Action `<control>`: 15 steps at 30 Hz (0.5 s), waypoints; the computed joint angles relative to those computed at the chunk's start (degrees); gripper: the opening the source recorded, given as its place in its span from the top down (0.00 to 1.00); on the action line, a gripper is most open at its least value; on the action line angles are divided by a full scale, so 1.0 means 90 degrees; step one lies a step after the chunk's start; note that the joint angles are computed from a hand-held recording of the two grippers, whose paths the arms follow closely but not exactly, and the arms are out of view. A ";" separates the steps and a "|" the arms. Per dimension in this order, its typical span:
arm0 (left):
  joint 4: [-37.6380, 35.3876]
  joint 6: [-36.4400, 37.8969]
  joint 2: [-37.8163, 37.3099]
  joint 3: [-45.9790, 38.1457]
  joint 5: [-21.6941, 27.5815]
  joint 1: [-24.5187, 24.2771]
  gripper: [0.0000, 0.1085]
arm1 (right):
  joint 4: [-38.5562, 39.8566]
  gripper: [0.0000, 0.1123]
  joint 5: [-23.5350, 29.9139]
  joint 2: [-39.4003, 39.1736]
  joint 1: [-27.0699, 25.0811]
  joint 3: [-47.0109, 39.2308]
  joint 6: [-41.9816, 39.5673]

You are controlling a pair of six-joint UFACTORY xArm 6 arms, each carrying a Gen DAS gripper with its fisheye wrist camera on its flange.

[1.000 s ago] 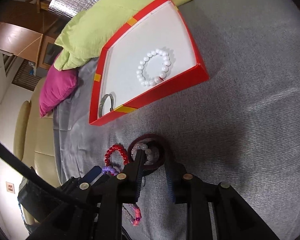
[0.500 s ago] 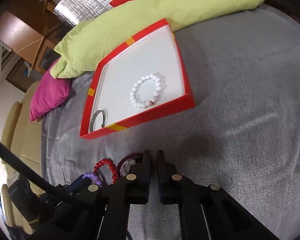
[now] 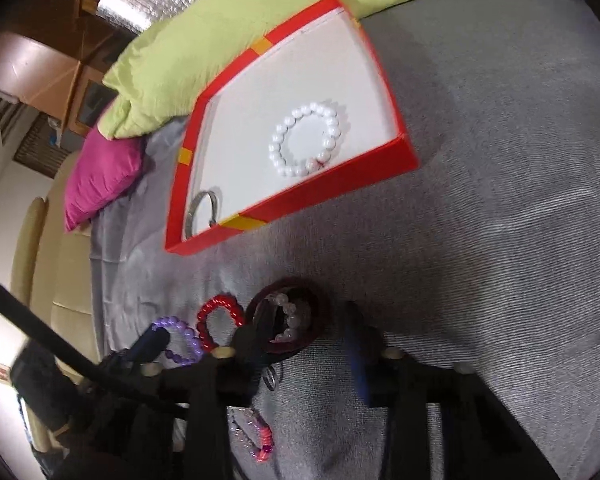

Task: Organize jewelry
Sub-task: 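Carry both bracelets into the red box and open both tools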

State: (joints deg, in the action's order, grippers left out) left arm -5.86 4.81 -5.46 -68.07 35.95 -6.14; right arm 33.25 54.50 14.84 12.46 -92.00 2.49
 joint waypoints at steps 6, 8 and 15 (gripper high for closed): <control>0.0097 -0.0091 -0.0068 0.0071 -0.0056 0.0024 0.91 | -0.0735 0.95 -0.0432 -0.0163 0.0109 0.0179 0.0108; 0.0083 -0.0097 -0.0082 0.0081 -0.0090 0.0041 0.91 | -0.0749 0.95 -0.0712 -0.0304 0.0048 0.0341 0.0101; -0.0055 -0.0071 -0.0144 0.0134 -0.0461 0.0020 0.91 | -0.0436 0.95 -0.1239 -0.0557 -0.0201 0.0625 0.0155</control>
State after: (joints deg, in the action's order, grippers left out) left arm -6.36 4.17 -6.75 -66.87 31.80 -5.96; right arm 29.33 43.35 9.83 10.66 -86.37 3.88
